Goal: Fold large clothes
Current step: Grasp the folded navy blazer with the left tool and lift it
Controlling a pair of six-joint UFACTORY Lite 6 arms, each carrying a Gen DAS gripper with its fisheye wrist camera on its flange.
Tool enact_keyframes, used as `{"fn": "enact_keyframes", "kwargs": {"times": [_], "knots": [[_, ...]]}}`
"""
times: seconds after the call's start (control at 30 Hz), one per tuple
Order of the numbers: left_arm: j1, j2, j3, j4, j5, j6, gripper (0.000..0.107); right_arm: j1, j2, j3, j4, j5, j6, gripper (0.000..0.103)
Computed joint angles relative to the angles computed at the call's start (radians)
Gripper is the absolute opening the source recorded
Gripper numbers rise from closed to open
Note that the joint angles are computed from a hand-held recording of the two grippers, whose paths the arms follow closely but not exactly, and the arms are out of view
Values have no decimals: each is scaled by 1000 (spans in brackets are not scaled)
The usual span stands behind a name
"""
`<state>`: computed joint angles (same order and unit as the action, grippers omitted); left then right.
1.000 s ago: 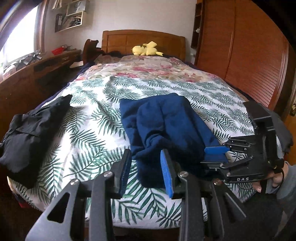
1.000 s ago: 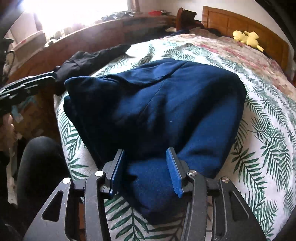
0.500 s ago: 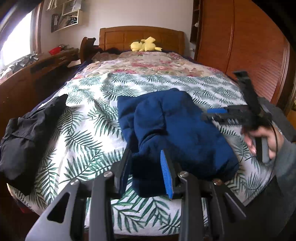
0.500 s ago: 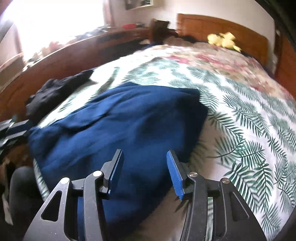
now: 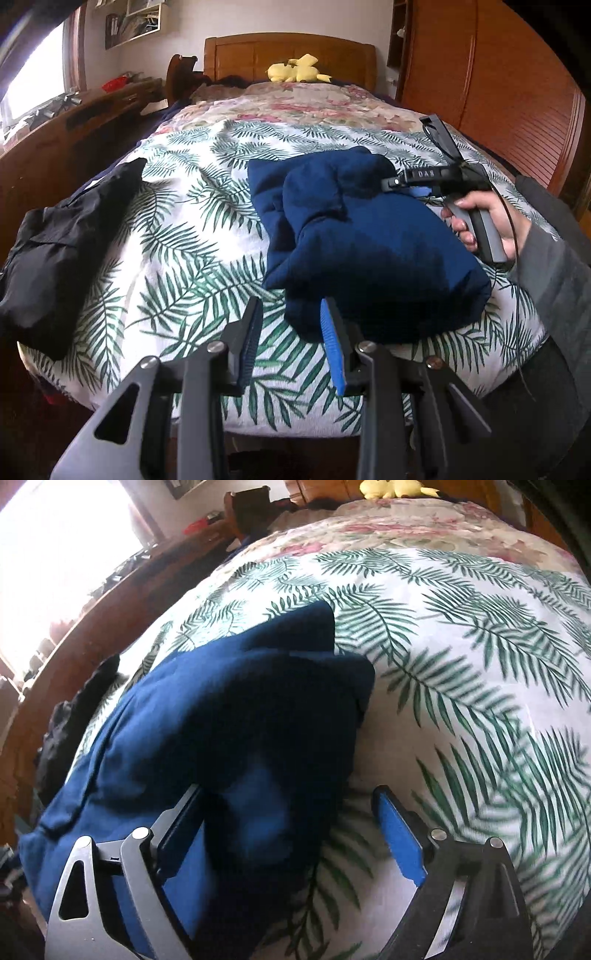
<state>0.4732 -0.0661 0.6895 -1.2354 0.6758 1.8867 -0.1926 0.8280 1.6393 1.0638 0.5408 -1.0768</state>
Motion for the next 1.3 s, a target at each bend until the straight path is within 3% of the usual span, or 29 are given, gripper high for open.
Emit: {"fn": "enact_keyframes", "kwargs": {"times": [0.07, 0.2, 0.27, 0.47, 0.63, 0.83, 0.93, 1.1, 1.3], "knots": [[12, -14, -14, 15, 12, -4, 30, -3, 46, 64, -2, 33, 17, 91], [28, -39, -38, 27, 40, 1, 30, -3, 4, -9, 142, 74, -163, 40], [32, -45, -46, 23, 52, 1, 30, 2, -46, -67, 196, 53, -246, 23], [35, -32, -48, -12, 44, 15, 30, -25, -259, -303, 341, 66, -417, 13], [22, 16, -32, -43, 19, 37, 30, -35, -409, -411, 327, 36, -422, 13], [-5, 52, -31, -70, -1, 55, 30, -14, -329, -358, 270, -33, -351, 18], [-21, 58, -32, -88, -15, 63, 30, -27, -261, -293, 231, -16, -287, 26], [-37, 81, -23, -102, -26, 69, 30, -34, -152, -178, 139, -49, -150, 59], [-52, 151, 6, -79, -18, 42, 30, -50, -8, -5, 93, 11, -43, 73]]}}
